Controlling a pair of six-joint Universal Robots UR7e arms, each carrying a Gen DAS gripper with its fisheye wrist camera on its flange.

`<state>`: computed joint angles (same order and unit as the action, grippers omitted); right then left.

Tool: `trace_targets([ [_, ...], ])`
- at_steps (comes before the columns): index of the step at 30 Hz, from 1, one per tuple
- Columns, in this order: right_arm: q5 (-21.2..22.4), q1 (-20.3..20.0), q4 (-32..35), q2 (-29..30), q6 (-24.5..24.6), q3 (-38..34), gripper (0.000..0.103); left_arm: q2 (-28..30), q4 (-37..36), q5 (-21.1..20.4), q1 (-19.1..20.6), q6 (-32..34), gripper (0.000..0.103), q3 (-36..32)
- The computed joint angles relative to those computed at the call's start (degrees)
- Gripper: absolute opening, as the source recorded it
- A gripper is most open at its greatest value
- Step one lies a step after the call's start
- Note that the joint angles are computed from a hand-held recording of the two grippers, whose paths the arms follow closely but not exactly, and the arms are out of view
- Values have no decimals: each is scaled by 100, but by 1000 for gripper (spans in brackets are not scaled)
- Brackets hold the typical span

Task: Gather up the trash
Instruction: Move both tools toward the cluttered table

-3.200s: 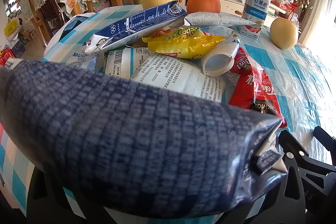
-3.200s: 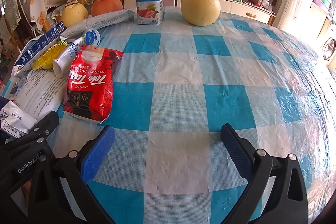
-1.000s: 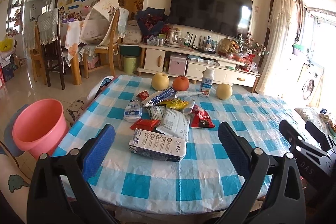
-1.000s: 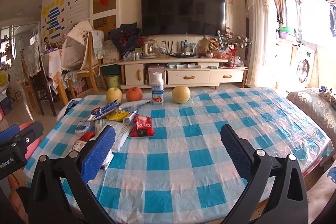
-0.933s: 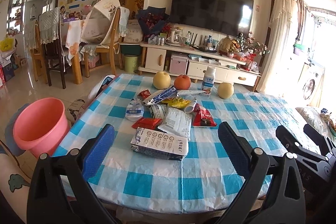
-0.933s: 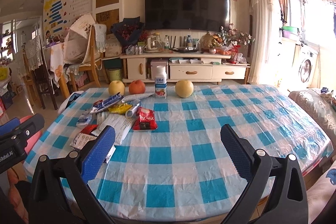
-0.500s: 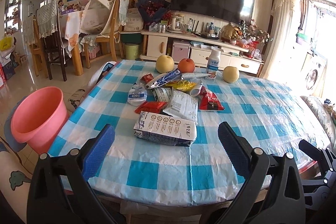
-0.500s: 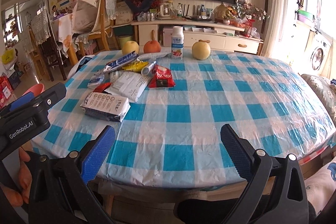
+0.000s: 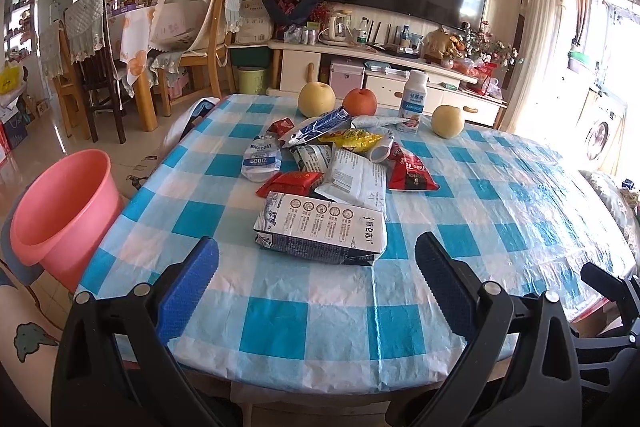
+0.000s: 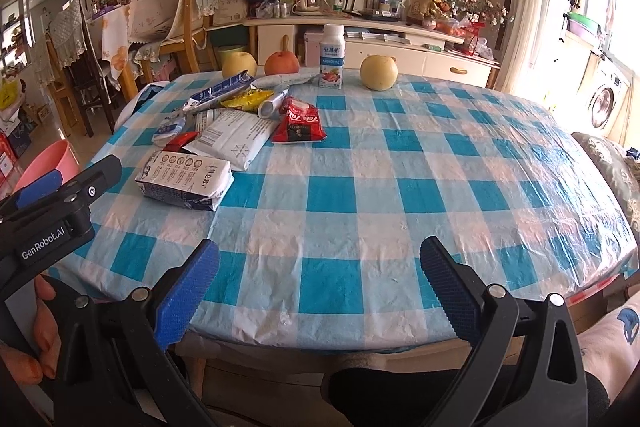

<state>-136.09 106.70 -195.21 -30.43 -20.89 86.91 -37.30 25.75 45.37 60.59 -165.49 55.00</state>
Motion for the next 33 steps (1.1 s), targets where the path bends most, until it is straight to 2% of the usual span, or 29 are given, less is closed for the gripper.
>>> trace_targets([
  [20, 122, -39, 1323, 90, 180, -116, 99, 415, 625, 33, 223, -253, 99, -667],
  [33, 163, -59, 1638, 183, 147, -238, 99, 672, 976, 67, 296, -246, 99, -1053],
])
